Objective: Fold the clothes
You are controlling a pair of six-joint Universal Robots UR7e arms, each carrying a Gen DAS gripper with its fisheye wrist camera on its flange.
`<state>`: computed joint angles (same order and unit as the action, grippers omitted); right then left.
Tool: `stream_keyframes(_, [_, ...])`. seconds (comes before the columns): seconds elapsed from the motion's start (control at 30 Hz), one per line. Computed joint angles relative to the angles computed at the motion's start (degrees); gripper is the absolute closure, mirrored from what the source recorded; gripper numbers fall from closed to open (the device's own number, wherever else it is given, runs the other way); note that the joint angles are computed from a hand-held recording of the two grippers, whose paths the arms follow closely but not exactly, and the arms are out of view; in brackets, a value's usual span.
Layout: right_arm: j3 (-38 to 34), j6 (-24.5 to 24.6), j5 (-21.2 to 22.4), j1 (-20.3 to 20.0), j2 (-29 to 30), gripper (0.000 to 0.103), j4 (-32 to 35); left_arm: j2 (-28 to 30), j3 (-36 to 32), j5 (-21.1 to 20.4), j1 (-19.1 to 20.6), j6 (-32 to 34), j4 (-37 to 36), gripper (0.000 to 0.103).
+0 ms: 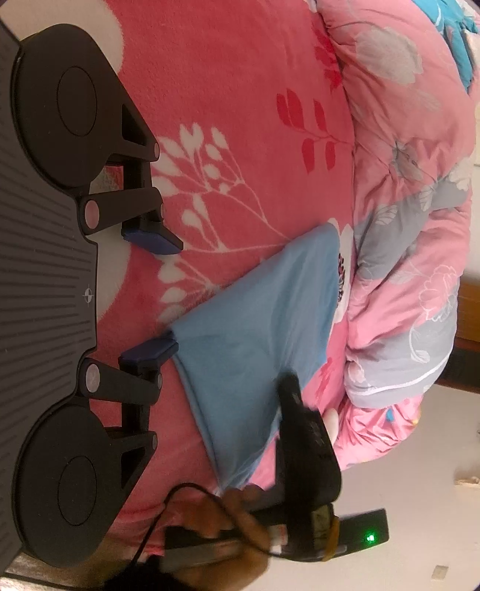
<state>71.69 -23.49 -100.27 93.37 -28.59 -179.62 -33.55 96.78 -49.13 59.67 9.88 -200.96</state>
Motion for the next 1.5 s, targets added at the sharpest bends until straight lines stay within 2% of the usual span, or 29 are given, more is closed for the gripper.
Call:
stream_keyframes(0.03, [-0.4, 1.2, -1.3, -0.1, -0.2, 0.095, -1.5, 0.0, 0.1, -0.3, 0.1, 0.1, -0.3, 0.052])
stream_keyframes(0.13, [1.1, 4.1, 1.1, -0.9, -2.3, 0.095, -1.6, 0.0, 0.3, -0.8, 0.2, 0.6, -1.0, 0.052])
stream_keyframes(0.27, [3.3, 1.8, 5.8, -1.4, -3.8, 0.095, 4.9, -0.2, 0.6, -1.1, 0.2, 0.5, -1.0, 0.052])
stream_keyframes(0.33, [3.9, 2.5, 5.0, -2.0, -3.8, 0.095, 4.9, -0.4, 0.7, -1.3, 0.3, 0.3, -0.6, 0.052])
stream_keyframes(0.37, [4.7, 4.8, 5.5, -2.9, -4.5, 0.095, 3.5, -0.6, 0.8, -1.4, 0.3, 0.1, -0.4, 0.052])
stream_keyframes(0.47, [8.4, 16.5, 7.2, -6.2, -7.7, 0.095, -3.3, -1.2, 1.1, -2.1, 0.4, -0.8, 0.1, 0.052])
stream_keyframes(0.5, [10.1, 17.2, 5.2, -6.1, -8.7, 0.093, -6.9, -1.4, 1.3, -2.5, 0.5, -1.5, 0.2, 0.052])
stream_keyframes(0.57, [13.0, 15.5, 4.3, -6.1, -10.2, 0.093, -11.1, -2.0, 1.7, -3.3, 0.6, -3.0, 0.5, 0.051])
stream_keyframes(0.63, [16.6, 15.5, 8.4, -6.6, -12.3, 0.093, -12.0, -2.5, 2.2, -3.4, 0.5, -4.0, 0.8, 0.05])
stream_keyframes(0.77, [20.1, 10.9, 13.3, -6.7, -13.5, 0.093, -8.2, -3.4, 3.3, -3.1, 0.0, -5.3, 1.1, 0.05])
stream_keyframes(0.8, [20.7, 10.4, 12.9, -6.8, -13.7, 0.093, -7.9, -3.5, 3.5, -3.0, -0.2, -5.3, 1.0, 0.05])
stream_keyframes(0.9, [23.7, 14.3, 9.6, -7.8, -15.0, 0.095, -12.5, -3.7, 3.8, -2.4, -0.6, -4.7, 0.4, 0.05])
stream_keyframes(1.0, [27.4, 16.5, 6.2, -8.1, -16.8, 0.092, -19.4, -3.5, 2.8, -3.9, -0.2, -5.8, 0.1, 0.05])
stream_keyframes(1.17, [29.8, 16.5, 7.1, -8.1, -18.0, 0.092, -21.9, -2.7, 0.3, -6.4, 0.4, -8.0, 0.9, 0.051])
stream_keyframes(1.2, [29.8, 16.4, 7.3, -8.0, -17.8, 0.092, -21.8, -2.5, -0.3, -6.6, 0.6, -8.9, 1.9, 0.054])
stream_keyframes(1.23, [29.8, 16.3, 7.2, -7.9, -17.6, 0.092, -21.7, -2.4, -0.8, -6.7, 0.7, -9.9, 3.3, 0.062])
stream_keyframes(1.33, [29.2, 16.8, 8.2, -7.7, -17.0, 0.092, -20.6, -2.1, -1.8, -5.4, 0.6, -11.9, 7.7, 0.079])
stream_keyframes(1.5, [27.7, 12.3, 11.2, -6.3, -15.8, 0.092, -18.6, -1.6, -1.6, -2.9, 0.1, -11.9, 9.3, 0.08])
